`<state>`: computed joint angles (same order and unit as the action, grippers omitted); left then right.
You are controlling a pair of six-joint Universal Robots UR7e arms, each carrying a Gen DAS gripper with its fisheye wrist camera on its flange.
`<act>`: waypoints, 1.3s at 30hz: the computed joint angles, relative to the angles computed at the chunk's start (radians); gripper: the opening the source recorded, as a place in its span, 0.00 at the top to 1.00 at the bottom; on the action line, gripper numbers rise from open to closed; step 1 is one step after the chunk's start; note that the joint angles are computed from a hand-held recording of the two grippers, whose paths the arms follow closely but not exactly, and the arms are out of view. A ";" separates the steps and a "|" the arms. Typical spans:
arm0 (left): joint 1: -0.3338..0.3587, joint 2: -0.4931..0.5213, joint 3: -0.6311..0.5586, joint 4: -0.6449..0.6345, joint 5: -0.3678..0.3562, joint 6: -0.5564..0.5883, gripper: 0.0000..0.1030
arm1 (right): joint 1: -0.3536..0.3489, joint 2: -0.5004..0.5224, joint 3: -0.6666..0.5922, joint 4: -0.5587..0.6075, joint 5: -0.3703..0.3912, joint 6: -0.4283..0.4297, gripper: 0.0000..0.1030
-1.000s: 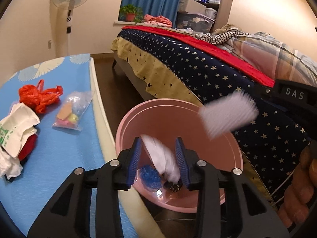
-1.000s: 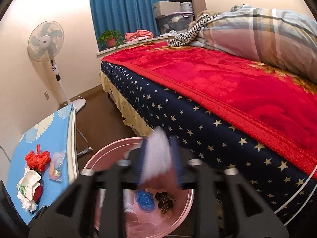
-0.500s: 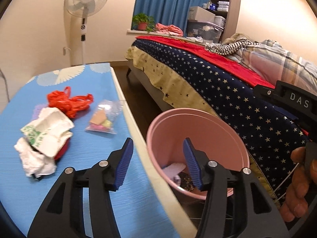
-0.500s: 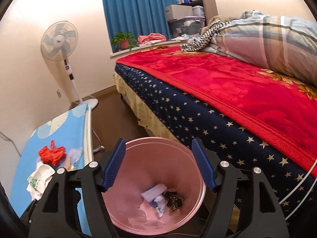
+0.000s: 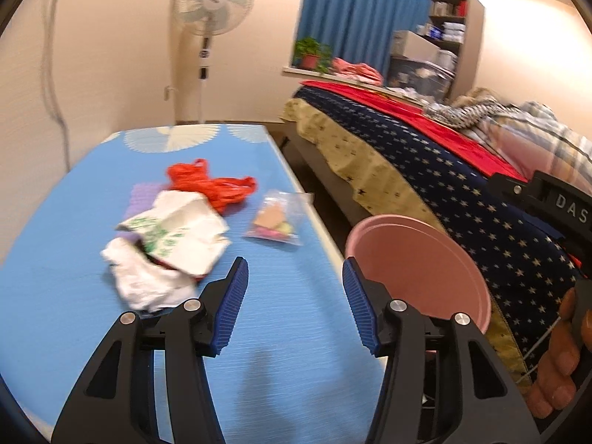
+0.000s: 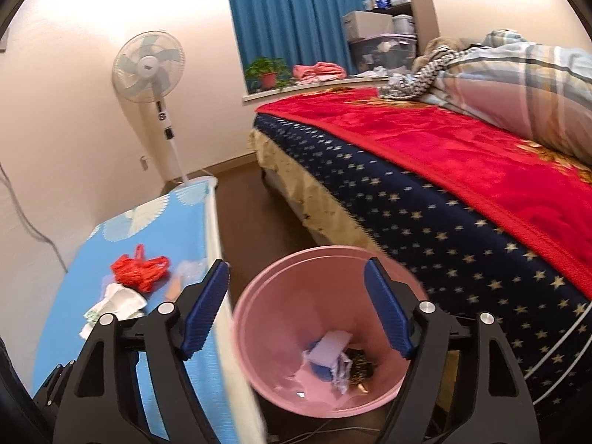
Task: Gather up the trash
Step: 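Move both open tools back to the trash pile, then grasp the white plastic bag with the left tool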
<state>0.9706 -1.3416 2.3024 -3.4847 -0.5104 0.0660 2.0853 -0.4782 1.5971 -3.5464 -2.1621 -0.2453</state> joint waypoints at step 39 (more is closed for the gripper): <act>0.183 -0.071 -0.022 0.140 0.106 -0.325 0.92 | -0.034 0.315 -0.405 0.408 0.204 0.141 0.54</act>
